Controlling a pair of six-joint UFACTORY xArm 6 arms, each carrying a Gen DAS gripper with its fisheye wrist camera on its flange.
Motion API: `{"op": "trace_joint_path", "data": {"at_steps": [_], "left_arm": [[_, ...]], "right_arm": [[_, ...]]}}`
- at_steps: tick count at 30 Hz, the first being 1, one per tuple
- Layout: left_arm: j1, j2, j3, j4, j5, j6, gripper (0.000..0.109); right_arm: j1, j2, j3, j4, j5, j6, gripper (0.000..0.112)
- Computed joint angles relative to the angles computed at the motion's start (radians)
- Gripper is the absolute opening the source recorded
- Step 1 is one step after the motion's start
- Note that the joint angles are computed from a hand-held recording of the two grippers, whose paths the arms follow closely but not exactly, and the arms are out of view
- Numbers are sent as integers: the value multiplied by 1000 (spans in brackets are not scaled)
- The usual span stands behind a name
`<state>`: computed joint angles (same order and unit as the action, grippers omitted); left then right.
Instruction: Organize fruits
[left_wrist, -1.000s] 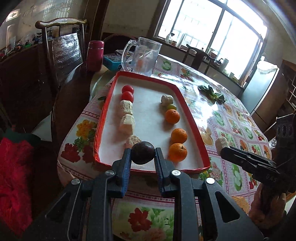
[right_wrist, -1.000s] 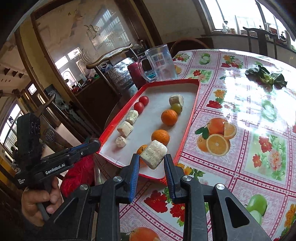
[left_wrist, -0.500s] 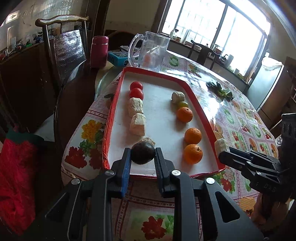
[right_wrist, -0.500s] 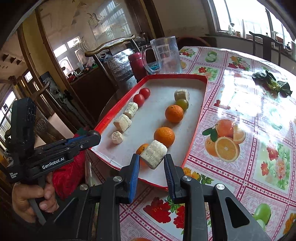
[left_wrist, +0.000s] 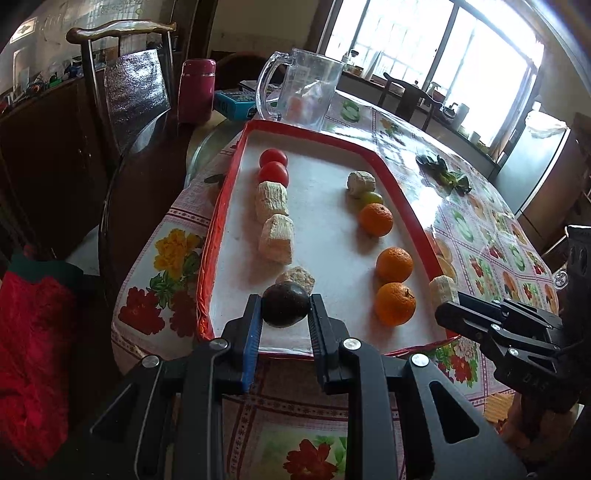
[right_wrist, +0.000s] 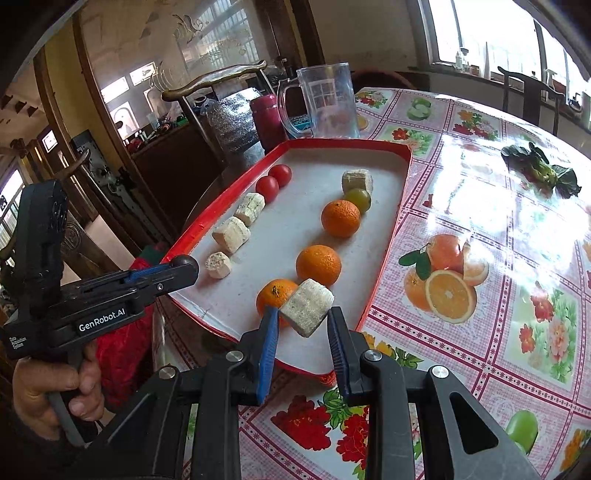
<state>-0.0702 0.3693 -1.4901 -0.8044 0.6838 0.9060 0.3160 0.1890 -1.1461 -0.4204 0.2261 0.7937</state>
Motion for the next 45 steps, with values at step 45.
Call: {"op": "trace_joint_path", "data": {"at_steps": [45], "left_arm": [[-26, -110, 140, -2, -103, 109, 61]], "right_arm": [[-18, -115, 96, 335, -67, -453, 68]]}}
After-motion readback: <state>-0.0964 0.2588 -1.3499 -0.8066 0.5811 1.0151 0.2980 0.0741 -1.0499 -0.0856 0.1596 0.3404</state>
